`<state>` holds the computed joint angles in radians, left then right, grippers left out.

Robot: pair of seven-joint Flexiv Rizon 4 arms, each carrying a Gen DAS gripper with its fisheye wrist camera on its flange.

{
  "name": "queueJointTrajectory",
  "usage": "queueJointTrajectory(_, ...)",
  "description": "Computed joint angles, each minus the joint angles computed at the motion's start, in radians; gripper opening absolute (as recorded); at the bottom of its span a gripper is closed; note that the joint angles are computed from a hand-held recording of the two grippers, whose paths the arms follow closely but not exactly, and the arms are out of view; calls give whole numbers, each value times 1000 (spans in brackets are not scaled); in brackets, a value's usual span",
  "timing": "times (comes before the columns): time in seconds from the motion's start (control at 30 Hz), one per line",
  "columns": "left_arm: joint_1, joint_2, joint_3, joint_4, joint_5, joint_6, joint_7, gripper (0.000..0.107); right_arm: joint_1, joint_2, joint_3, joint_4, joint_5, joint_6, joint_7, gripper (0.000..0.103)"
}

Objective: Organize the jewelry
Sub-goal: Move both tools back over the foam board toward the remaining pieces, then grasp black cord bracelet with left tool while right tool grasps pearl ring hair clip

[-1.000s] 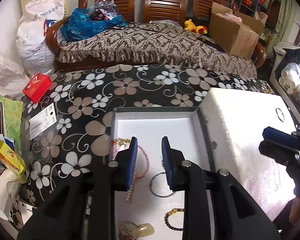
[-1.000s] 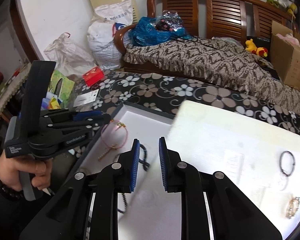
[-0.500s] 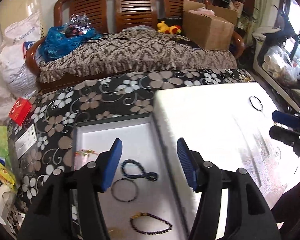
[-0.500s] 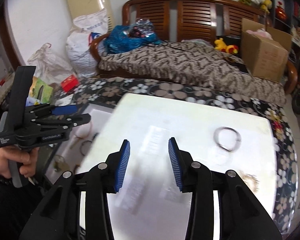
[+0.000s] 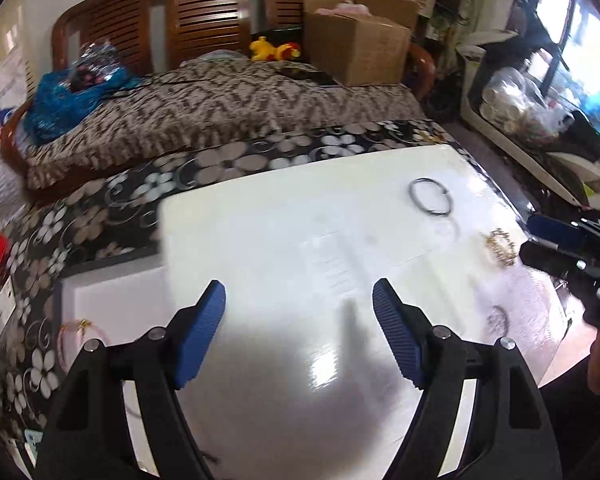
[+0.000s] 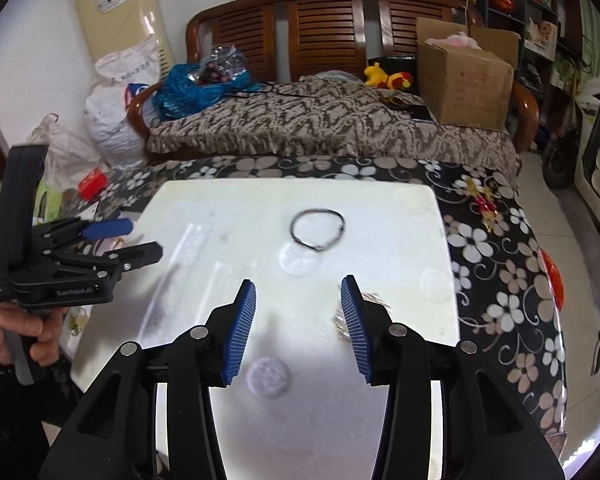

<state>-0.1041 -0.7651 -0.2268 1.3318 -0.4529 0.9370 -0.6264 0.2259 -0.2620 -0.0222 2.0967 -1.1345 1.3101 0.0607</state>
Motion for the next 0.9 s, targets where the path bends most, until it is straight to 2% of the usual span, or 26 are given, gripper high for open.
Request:
queueJointTrajectory(0.17, -46, -15, -2, -38, 24, -24, -12, 74, -11, 7, 6, 30, 15, 10, -5, 47)
queueJointTrajectory(0.37, -112, -72, 25, -151, 82, -79, -66, 65, -15, 6, 6, 54, 58, 29, -37, 47)
queueJointTrajectory(0.5, -146, -110, 43, -221, 123, -123, -97, 54, -11, -3, 1, 54, 80, 32, -73, 47)
queueJointTrajectory(0.6, -164, -137, 53, -269, 145, -147, -118, 52, -2, -19, -6, 42, 88, 26, -112, 46)
queueJointTrajectory(0.77, -190, -173, 65, -331, 180, -149, -138, 36, 9, -34, -20, 27, 78, 17, -151, 40)
queueJointTrajectory(0.9, -194, -178, 60, -348, 192, -170, -128, 17, 9, -37, -26, 28, 72, 25, -157, 35)
